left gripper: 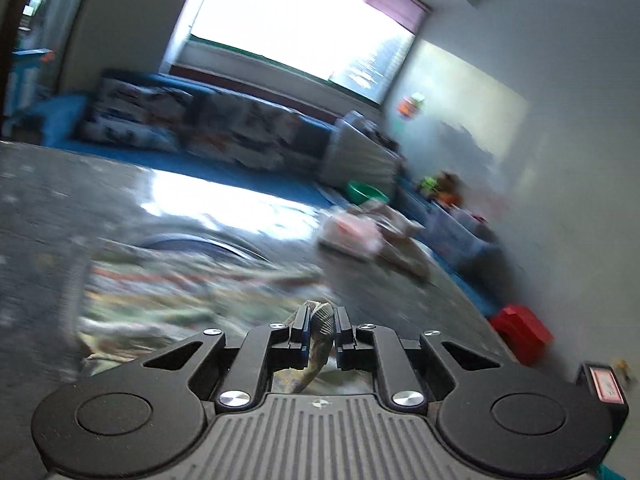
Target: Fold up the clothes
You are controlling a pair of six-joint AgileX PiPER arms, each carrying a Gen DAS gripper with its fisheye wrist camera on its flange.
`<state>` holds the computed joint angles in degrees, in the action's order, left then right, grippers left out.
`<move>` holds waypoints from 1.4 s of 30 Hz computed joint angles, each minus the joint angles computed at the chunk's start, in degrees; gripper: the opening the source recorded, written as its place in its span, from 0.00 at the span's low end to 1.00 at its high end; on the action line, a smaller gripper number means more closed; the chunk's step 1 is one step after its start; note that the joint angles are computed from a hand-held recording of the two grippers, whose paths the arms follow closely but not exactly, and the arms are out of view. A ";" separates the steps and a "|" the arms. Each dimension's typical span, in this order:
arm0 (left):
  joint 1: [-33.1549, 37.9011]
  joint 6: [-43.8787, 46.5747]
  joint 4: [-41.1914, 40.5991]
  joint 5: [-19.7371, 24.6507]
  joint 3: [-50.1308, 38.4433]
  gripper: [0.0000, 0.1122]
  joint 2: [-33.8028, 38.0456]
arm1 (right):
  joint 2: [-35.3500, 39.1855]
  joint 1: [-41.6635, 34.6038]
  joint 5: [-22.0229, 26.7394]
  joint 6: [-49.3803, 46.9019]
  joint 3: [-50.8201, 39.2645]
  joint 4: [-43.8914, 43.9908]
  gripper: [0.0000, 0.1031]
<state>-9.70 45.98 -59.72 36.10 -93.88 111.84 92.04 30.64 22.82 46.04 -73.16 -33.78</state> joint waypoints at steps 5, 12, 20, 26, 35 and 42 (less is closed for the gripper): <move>-1.90 2.04 2.23 4.00 -1.16 0.17 2.50 | -0.85 -0.77 0.53 0.54 1.15 0.37 0.40; 1.99 10.61 0.49 7.98 4.22 0.38 0.34 | -0.61 -1.48 0.84 -2.66 0.47 5.07 0.40; 7.42 10.15 9.22 -2.94 11.05 0.36 -1.65 | 6.43 -3.22 2.01 -21.09 -6.78 25.66 0.40; 10.90 7.19 14.18 -4.46 11.56 0.36 0.59 | 10.92 -2.74 7.04 -24.36 -12.21 29.39 0.35; 13.79 8.31 11.58 -3.60 9.96 0.09 2.52 | 11.52 -0.44 10.54 -20.61 -15.83 24.64 0.03; 14.25 5.49 14.21 -3.08 8.15 0.09 2.90 | 9.15 0.02 11.86 -20.34 -15.32 24.34 0.04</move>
<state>4.55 51.47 -45.52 33.02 -85.73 114.74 101.19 30.65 34.68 25.69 -88.48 -9.45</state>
